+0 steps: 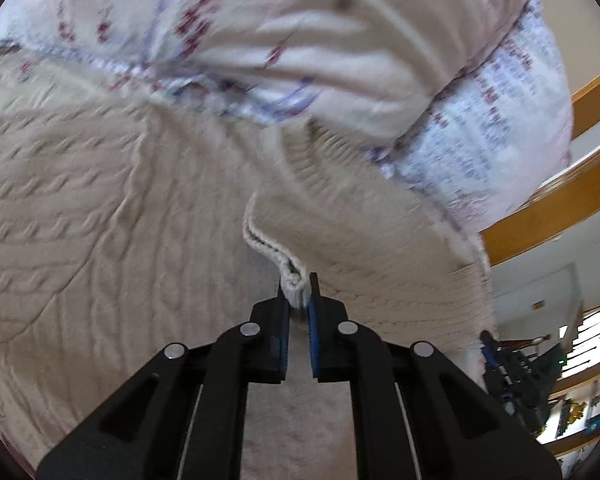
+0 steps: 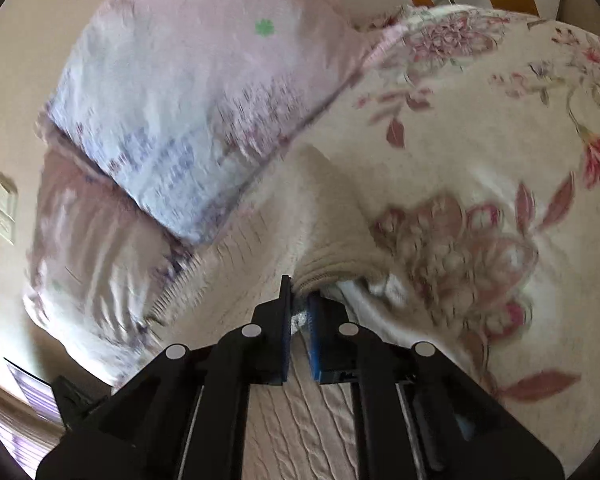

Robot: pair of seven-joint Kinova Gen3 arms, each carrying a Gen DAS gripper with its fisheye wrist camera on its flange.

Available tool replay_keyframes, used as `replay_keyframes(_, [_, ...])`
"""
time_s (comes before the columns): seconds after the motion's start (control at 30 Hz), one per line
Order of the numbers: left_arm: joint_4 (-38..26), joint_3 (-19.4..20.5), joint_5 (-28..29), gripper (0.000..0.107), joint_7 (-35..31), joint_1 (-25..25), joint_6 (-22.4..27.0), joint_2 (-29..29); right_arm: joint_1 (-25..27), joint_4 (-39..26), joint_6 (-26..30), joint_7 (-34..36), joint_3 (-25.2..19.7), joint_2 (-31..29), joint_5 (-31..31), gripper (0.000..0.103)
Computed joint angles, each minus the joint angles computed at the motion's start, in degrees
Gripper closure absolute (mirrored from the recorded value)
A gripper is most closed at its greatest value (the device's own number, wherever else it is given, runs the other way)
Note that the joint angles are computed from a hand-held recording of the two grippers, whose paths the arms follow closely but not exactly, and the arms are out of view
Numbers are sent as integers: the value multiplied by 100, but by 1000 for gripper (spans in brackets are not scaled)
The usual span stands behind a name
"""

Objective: Fold small clothes

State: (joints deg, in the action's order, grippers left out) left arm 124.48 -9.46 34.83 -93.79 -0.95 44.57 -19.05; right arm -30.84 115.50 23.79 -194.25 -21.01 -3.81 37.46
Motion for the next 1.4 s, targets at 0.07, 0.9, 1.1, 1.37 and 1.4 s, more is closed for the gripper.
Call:
replay_keyframes(0.07, [87, 34, -28, 100, 15, -11, -81, 37, -105, -238, 434, 153, -59, 221, -69, 95])
replay_keyframes(0.9, [157, -3361, -2609, 56, 1078, -1291, 1415, -2526, -1183, 11, 363, -905, -147, 179, 1726, 25])
replay_keyframes(1.1, [187, -4043, -2430, 64, 1483, -914, 969, -2457, -1187, -45, -226, -129, -60, 390, 1442, 25])
replay_keyframes(1.37, [301, -4289, -2520, 85, 1942, -695, 529, -2464, -1234, 14, -499, 174, 102, 390, 1177, 24])
replay_keyframes(1.4, [288, -4337, -2569, 98, 1961, -649, 528, -2451, -1226, 10, -517, 197, 110, 400, 1165, 24])
